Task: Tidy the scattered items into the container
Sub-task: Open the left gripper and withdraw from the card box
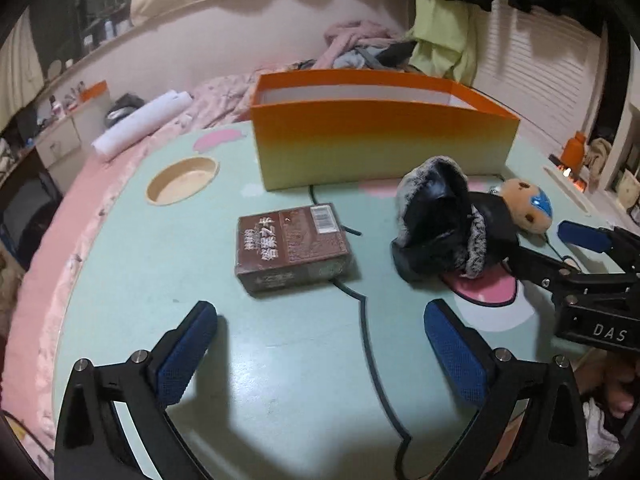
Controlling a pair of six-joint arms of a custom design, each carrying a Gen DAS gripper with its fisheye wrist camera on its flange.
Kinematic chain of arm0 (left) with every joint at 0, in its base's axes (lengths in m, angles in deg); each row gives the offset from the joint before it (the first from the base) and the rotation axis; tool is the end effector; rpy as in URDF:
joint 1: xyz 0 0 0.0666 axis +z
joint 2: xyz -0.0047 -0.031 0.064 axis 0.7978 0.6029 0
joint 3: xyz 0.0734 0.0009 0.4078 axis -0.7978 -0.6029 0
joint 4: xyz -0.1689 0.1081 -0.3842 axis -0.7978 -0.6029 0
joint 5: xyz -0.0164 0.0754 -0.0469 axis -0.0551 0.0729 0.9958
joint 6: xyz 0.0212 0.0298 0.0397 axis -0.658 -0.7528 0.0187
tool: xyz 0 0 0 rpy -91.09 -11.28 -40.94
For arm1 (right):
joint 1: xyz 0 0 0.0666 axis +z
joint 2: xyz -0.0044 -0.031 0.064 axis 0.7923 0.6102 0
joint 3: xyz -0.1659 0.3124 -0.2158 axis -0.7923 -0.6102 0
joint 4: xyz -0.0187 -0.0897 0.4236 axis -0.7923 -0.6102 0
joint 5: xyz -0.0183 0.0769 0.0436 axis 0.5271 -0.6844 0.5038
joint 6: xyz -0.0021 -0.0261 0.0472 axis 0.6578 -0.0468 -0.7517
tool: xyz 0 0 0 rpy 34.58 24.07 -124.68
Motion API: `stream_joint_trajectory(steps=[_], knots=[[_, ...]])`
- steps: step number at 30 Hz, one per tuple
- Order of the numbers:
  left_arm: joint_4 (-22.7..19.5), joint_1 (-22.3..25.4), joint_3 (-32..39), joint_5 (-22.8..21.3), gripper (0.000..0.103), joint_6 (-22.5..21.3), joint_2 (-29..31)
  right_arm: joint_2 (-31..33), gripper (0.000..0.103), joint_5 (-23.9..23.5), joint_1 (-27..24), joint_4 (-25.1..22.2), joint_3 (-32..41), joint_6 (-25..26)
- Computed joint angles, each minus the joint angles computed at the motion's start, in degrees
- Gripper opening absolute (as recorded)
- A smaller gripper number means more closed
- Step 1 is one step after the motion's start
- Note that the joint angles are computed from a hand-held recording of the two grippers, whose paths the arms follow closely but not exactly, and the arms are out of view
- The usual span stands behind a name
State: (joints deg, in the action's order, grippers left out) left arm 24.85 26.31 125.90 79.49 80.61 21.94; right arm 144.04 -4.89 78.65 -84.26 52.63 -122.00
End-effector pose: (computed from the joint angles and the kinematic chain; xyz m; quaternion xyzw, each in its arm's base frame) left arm 0.6332 -0.3188 0.3238 0.2429 0.8946 -0.0863 0.3651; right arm 0.5983 0.2781 0.3523 0.1261 0.9265 -0.0304 0.3534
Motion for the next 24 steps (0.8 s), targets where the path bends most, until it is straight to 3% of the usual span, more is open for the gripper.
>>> stream_joint_trajectory(steps=[24], knots=[[0.58,0.15,-0.53,0.39,0.103,0.15,-0.30,0.01,0.088,0.07,0.05,0.12,-0.07,-0.02]])
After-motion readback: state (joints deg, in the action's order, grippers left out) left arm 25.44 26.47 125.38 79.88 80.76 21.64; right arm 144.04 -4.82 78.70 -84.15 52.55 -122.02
